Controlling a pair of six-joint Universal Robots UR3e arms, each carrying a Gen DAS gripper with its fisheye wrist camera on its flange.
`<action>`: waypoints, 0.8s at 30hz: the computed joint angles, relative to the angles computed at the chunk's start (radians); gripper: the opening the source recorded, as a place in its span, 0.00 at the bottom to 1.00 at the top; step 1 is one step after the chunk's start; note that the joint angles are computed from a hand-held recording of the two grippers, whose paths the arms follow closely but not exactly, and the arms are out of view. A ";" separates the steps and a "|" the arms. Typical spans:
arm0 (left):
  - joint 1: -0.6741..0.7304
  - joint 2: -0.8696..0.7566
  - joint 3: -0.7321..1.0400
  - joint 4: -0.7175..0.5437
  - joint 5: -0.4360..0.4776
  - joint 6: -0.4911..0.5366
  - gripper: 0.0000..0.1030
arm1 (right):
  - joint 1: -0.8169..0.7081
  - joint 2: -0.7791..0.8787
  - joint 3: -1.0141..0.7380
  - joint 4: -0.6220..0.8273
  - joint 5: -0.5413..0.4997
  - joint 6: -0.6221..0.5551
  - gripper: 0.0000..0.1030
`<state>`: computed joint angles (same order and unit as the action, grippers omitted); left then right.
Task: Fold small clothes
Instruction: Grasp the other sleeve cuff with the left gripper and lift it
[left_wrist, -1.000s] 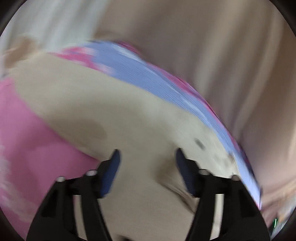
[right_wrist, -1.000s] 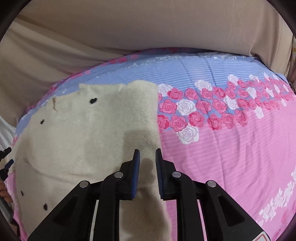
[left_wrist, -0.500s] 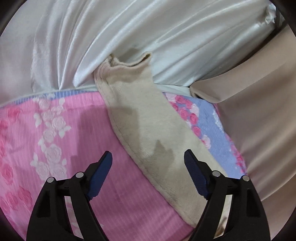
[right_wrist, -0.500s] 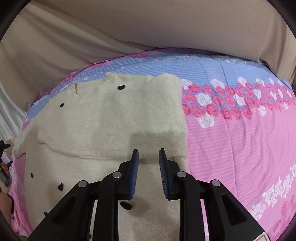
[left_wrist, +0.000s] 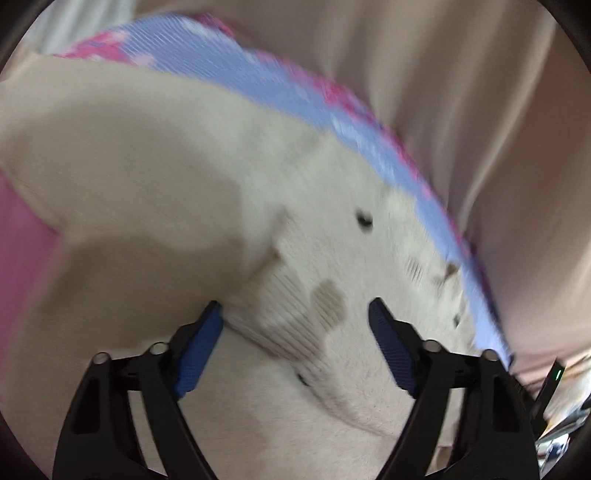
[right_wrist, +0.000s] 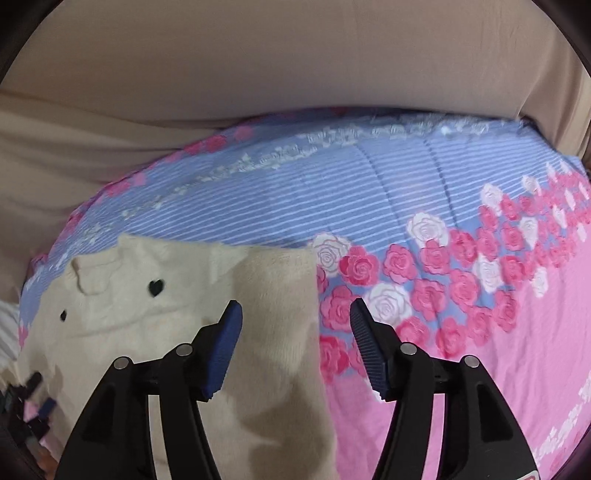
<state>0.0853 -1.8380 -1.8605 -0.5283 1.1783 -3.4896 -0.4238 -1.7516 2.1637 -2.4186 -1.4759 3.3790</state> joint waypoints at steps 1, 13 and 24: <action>-0.051 -0.029 0.038 0.014 0.083 -0.012 0.64 | -0.024 0.020 0.009 -0.013 0.061 -0.022 0.52; 0.174 0.187 -0.190 0.124 -0.057 0.028 0.57 | -0.053 -0.227 0.127 -0.037 0.069 -0.074 0.16; 0.816 -0.058 0.047 0.065 0.048 0.052 0.61 | -0.106 -0.914 0.172 0.725 0.095 -0.154 0.27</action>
<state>0.9017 -1.8955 -1.8137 -0.4633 1.2263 -3.4375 -0.5300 -2.6653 2.3359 -1.6941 -1.3805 3.2248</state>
